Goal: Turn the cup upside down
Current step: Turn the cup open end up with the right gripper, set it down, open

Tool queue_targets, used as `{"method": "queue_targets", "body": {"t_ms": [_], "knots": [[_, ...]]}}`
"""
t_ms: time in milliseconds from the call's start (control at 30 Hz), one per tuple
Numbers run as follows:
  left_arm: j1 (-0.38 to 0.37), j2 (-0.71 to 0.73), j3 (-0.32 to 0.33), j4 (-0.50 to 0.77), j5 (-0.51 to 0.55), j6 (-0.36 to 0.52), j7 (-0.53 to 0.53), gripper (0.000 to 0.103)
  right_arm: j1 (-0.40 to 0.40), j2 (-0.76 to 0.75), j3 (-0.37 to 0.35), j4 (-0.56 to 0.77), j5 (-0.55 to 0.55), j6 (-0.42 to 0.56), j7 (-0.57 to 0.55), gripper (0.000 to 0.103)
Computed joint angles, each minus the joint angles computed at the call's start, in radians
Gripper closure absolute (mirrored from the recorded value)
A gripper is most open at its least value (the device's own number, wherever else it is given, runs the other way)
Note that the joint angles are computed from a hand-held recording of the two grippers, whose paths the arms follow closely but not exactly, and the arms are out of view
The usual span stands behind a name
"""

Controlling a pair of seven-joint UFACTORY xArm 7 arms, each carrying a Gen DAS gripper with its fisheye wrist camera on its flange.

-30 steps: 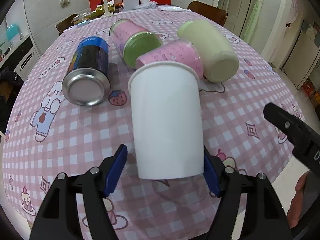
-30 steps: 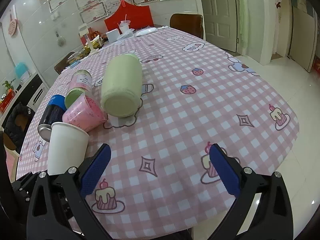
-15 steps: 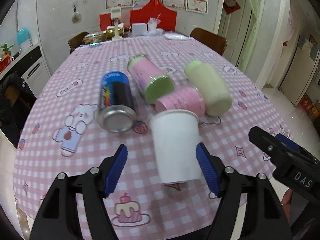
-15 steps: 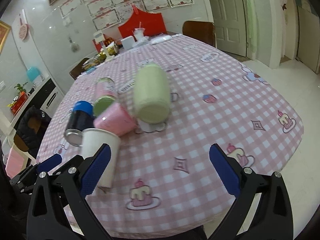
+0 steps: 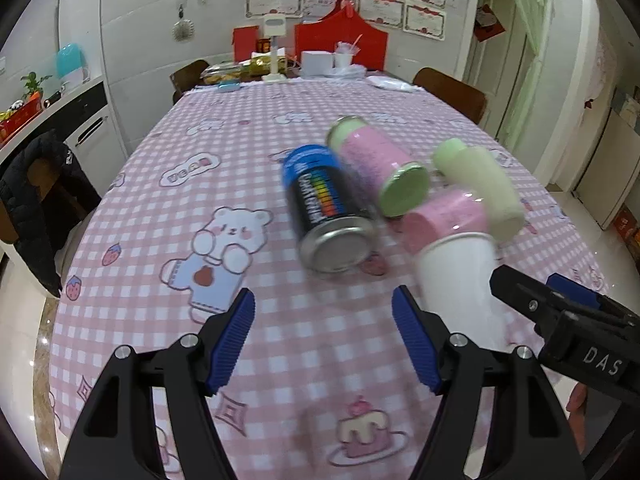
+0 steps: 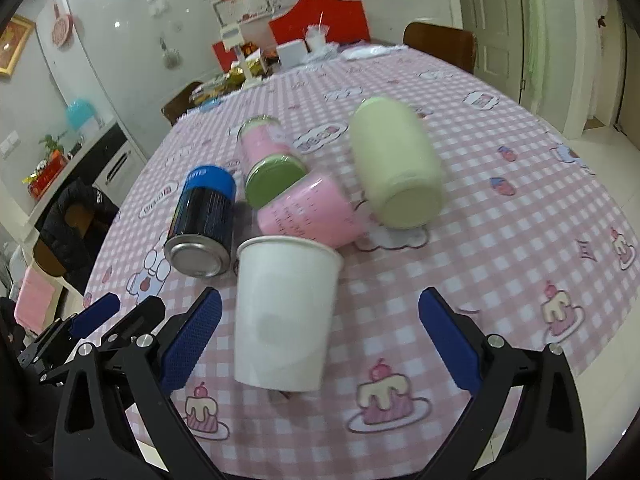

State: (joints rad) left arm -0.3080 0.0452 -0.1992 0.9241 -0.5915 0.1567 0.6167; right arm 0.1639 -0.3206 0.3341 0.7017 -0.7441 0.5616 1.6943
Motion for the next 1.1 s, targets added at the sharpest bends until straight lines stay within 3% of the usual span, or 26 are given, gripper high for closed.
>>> {"method": "queue_targets", "body": {"t_ms": [133, 433, 467, 533, 600, 800, 933, 1100], "knots": [[0.023, 0.041, -0.006, 0.034, -0.03, 0.007, 0.062, 0.033, 0.008, 0.075, -0.022, 0.047, 0.027, -0.013, -0.042, 0.008], [0.072, 0.123, -0.035, 0.105, 0.022, 0.033, 0.045, 0.033, 0.056, 0.181, -0.107, 0.105, 0.15, -0.023, -0.129, 0.008], [0.078, 0.129, -0.039, 0.112, 0.025, 0.04, 0.041, 0.033, 0.058, 0.183, -0.112, 0.107, 0.153, -0.026, -0.133, 0.011], [0.087, 0.14, -0.045, 0.125, 0.031, 0.048, 0.036, 0.033, 0.065, 0.19, -0.121, 0.115, 0.175, -0.024, -0.161, 0.038], [0.099, 0.143, -0.056, 0.13, 0.019, 0.051, 0.044, 0.033, 0.069, 0.19, -0.126, 0.116, 0.191, -0.028, -0.184, 0.039], [0.11, 0.125, -0.071, 0.117, -0.013, 0.041, 0.07, 0.033, 0.057, 0.14, -0.09, 0.105, 0.052, -0.018, -0.085, 0.039], [0.111, 0.1, -0.079, 0.096, -0.072, 0.031, 0.117, 0.033, 0.049, 0.115, -0.046, 0.118, -0.059, 0.067, -0.005, 0.039], [0.094, 0.071, -0.068, 0.073, -0.143, 0.021, 0.17, 0.033, 0.053, 0.092, -0.031, 0.105, -0.165, 0.082, 0.06, 0.038]]}}
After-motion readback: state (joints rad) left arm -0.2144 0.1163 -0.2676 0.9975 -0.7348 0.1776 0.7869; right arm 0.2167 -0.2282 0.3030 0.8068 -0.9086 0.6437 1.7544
